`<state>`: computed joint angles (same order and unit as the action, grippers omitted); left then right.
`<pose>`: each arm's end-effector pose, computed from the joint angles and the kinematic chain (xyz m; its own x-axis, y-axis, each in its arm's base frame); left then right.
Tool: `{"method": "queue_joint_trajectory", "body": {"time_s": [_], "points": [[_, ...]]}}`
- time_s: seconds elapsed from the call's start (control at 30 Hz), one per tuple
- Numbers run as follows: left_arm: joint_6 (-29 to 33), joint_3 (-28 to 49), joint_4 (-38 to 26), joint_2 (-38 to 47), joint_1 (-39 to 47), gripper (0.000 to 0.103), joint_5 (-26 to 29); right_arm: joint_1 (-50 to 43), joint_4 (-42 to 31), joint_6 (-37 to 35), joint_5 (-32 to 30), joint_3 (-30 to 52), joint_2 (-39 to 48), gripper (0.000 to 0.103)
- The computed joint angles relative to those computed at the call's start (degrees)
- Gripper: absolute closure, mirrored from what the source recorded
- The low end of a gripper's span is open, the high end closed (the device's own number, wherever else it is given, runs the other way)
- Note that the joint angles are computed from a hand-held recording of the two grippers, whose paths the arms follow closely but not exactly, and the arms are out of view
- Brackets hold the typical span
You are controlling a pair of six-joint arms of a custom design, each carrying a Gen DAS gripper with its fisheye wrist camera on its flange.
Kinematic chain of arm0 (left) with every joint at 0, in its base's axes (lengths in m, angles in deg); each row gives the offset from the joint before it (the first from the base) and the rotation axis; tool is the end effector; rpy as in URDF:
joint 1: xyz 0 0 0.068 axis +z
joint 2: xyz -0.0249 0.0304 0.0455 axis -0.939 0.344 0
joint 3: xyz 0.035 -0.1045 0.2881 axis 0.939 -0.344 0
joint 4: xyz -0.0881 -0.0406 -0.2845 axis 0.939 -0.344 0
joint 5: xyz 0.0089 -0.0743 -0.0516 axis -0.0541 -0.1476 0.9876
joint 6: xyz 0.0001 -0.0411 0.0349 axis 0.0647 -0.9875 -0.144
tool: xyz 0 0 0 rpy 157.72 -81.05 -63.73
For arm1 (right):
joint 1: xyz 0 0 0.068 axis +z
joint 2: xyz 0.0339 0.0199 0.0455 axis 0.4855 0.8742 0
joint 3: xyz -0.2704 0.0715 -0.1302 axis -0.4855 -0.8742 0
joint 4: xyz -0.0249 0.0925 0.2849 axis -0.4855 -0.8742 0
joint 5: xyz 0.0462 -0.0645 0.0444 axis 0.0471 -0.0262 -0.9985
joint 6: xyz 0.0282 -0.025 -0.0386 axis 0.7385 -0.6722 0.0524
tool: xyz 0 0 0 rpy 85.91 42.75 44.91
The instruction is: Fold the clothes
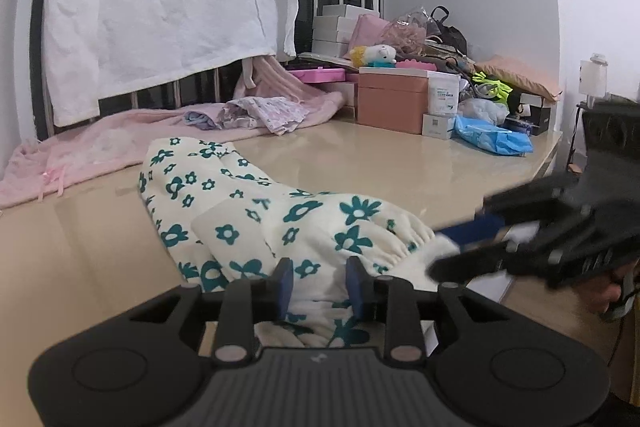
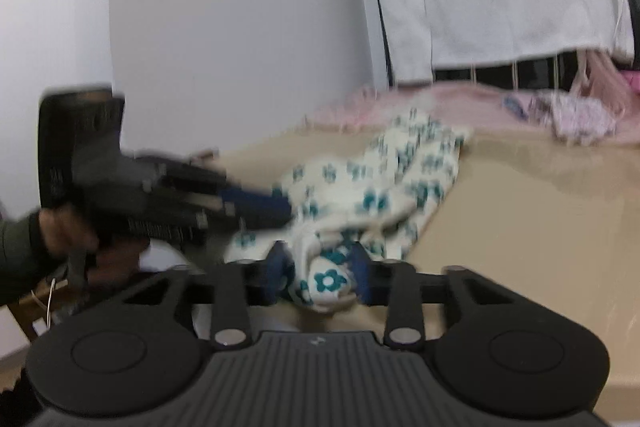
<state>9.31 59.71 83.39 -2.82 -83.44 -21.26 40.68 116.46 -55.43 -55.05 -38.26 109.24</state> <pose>0.2328 -0.0578 0.1587 -0.4005 0.1369 -0.9060 0.2861 0.9580 0.0183 0.2739 0.0805 0.1607 -0.3403 -0.1887 -0.9212 -0.7897 0.5892 0.1710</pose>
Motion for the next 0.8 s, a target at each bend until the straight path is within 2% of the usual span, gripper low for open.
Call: {"method": "queue_joint_trajectory", "body": {"time_s": [0.17,0.3,0.4,0.43,0.5,0.53,0.57,0.63,0.7,0.73,0.77,0.8], "points": [[1.8,-0.1,-0.1,-0.3,0.0,0.074,0.1,-2.1,-1.3,3.4,-4.1,0.7,1.1,0.084],[2.7,0.7,-2.0,-0.7,1.6,0.069,2.0,-5.9,-0.1,7.8,-9.7,1.1,2.1,0.086],[2.3,1.9,-7.8,-4.7,1.8,0.066,2.6,-6.3,-7.1,-3.6,-7.9,0.1,-3.3,0.078],[4.8,1.6,-9.1,-6.7,1.7,0.065,4.7,-6.2,-9.5,-7.9,-6.8,-0.2,-5.3,0.076],[12.2,1.1,-11.9,-10.5,1.7,0.055,10.2,-5.1,-12.9,-15.6,-4.3,-0.3,-8.2,0.076],[17.5,1.3,-14.1,-11.4,0.7,0.053,11.3,-4.2,-15.8,-20.3,-2.8,0.4,-9.3,0.075],[23.4,1.9,-16.8,-11.8,-0.8,0.051,11.5,-2.8,-19.1,-25.8,-0.6,1.3,-10.3,0.067],[32.1,3.6,-20.4,-9.6,-5.2,0.051,6.4,-0.4,-25.4,-36.9,3.0,3.4,-11.8,0.055],[38.4,3.5,-18.3,-6.9,-7.2,0.052,2.7,2.0,-28.9,-43.6,6.0,5.6,-11.5,0.056],[40.0,3.7,-18.0,-6.2,-6.9,0.053,2.5,3.3,-29.9,-46.5,8.0,6.6,-11.0,0.061],[41.1,4.3,-18.4,-5.7,-6.4,0.058,2.6,4.6,-30.9,-49.3,10.1,7.5,-10.5,0.074],[41.3,4.8,-18.8,-5.5,-5.7,0.071,2.8,5.6,-32.0,-52.0,11.7,8.5,-9.6,0.075]]}}
